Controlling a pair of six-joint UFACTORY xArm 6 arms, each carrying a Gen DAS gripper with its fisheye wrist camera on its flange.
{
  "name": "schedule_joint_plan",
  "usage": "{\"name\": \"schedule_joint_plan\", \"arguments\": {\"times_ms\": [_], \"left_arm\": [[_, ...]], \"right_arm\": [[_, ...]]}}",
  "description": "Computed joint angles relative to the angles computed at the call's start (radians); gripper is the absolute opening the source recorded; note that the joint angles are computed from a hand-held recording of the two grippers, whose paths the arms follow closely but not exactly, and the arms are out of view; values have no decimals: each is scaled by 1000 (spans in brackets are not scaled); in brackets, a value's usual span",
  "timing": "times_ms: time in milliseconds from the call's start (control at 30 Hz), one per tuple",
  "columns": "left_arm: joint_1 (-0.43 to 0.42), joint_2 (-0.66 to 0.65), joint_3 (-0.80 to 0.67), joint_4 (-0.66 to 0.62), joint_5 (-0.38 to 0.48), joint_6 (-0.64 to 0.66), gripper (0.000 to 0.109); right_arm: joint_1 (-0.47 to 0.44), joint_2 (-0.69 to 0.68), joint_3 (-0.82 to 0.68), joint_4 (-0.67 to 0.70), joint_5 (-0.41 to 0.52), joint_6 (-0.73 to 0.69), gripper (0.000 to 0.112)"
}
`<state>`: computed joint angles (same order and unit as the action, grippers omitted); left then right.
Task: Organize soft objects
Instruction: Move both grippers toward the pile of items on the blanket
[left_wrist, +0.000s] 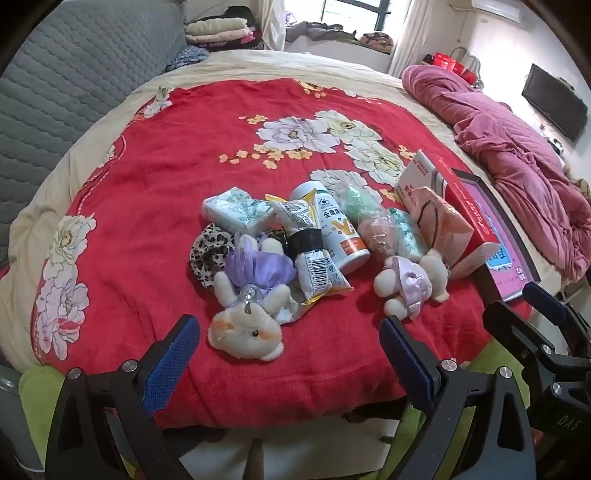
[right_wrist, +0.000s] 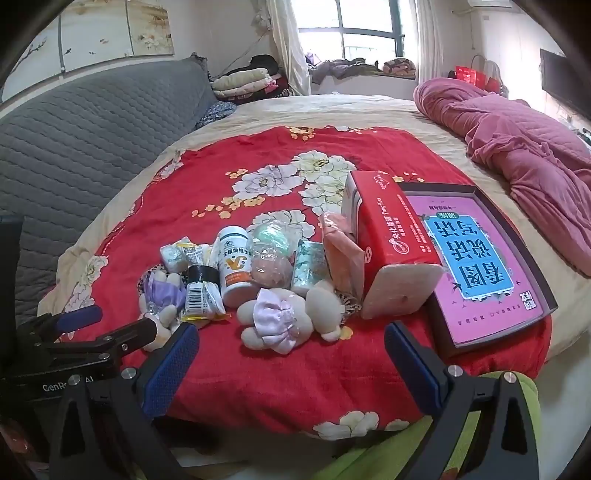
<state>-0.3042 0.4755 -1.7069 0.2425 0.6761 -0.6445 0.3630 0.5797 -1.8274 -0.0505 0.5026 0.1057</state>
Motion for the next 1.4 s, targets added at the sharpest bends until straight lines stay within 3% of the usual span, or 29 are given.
{"name": "schedule_joint_plan", "arguments": {"times_ms": [400, 700, 967, 1400], "left_arm": [[8, 7, -12, -12, 20, -5, 98], [22, -19, 49, 9, -52, -23, 98], [24, -5, 27, -43, -15, 10, 98], [36, -4, 47, -39, -47, -1, 98]], "right_arm": [[-2, -3, 2, 1, 5, -2, 101], [-2, 5, -2, 5, 7, -3, 101], [-5, 33, -34, 12, 34, -1, 101], [2, 71, -75, 21, 63, -20, 101]]}}
